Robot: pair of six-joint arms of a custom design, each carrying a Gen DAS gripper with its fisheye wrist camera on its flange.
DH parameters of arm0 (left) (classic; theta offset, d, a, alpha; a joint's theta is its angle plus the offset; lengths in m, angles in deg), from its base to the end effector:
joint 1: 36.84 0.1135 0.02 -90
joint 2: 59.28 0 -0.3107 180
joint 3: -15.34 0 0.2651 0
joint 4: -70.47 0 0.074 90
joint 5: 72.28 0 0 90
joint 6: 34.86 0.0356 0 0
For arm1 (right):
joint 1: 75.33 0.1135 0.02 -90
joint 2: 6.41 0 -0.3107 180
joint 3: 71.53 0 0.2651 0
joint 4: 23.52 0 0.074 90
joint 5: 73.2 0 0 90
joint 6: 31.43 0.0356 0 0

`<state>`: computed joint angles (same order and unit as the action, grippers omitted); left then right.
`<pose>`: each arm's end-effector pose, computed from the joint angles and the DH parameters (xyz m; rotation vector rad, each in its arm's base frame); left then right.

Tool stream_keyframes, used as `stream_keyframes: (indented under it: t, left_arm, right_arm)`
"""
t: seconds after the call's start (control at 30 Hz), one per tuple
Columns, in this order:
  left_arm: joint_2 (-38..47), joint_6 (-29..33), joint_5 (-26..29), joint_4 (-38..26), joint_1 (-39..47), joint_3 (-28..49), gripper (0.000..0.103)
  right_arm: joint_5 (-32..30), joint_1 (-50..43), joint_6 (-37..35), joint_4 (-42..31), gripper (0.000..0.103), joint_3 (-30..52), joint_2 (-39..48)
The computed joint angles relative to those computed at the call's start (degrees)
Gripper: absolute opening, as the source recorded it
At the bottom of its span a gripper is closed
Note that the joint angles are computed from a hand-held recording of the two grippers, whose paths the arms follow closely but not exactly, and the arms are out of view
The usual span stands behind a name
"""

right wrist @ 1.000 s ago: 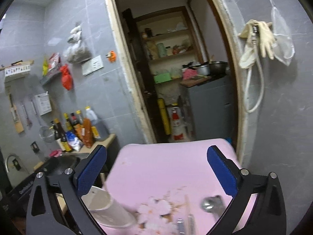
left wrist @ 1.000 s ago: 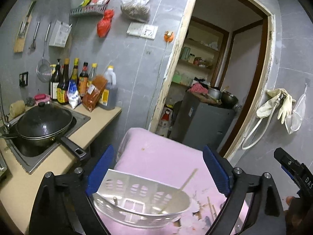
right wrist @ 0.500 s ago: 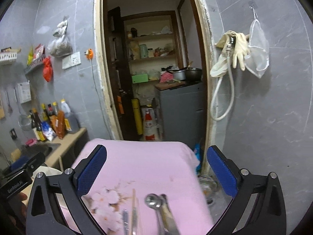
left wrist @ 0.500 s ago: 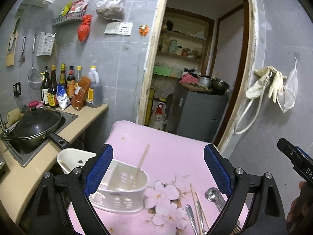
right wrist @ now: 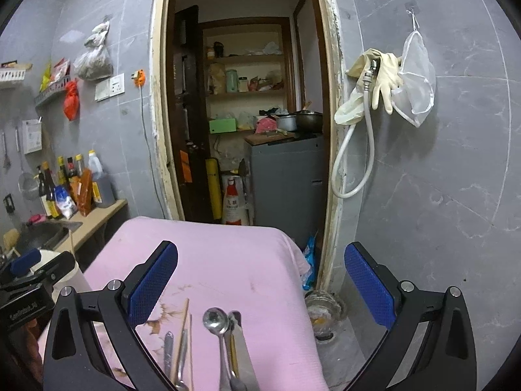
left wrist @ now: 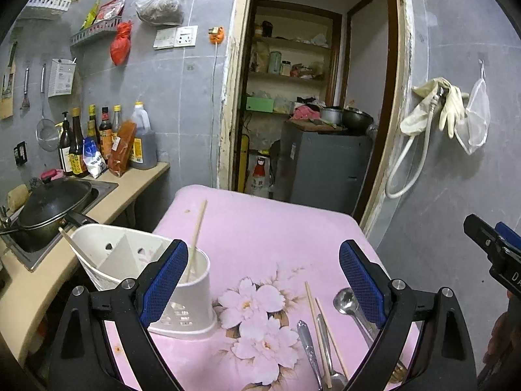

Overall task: Organize utensils
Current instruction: 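Withdraw both open tools from the holder back over the utensils, then move the left tool to the ornate-handled knife while the right tool reaches a silver spoon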

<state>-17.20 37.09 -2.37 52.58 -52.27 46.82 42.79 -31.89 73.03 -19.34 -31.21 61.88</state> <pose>0.1424 -0.0266 0.2217 -0.2596 2.0187 -0.0036 0.1822 0.1511 0.2351 -0.2014 1.9377 0.2190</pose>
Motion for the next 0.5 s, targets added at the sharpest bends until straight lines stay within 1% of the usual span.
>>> stream_keyframes:
  t: [0.13,0.27,0.5]
  left_arm:
    - [2.8,-0.5,-2.0,3.7,-2.8,-2.4,0.091]
    - [7.5,-1.0,-3.5,8.2,-4.9,-4.7,0.091]
    - [21.2,-3.3,-4.0,18.9,-7.1,-7.4,0.091]
  right_arm:
    - [-2.5,-1.9,-2.7,5.0,0.103,-3.4,1.3]
    - [-5.6,-4.0,-5.3,8.3,0.103,-5.1,4.9]
    - [-11.1,-7.6,-8.8,15.3,0.103,-5.6,13.6]
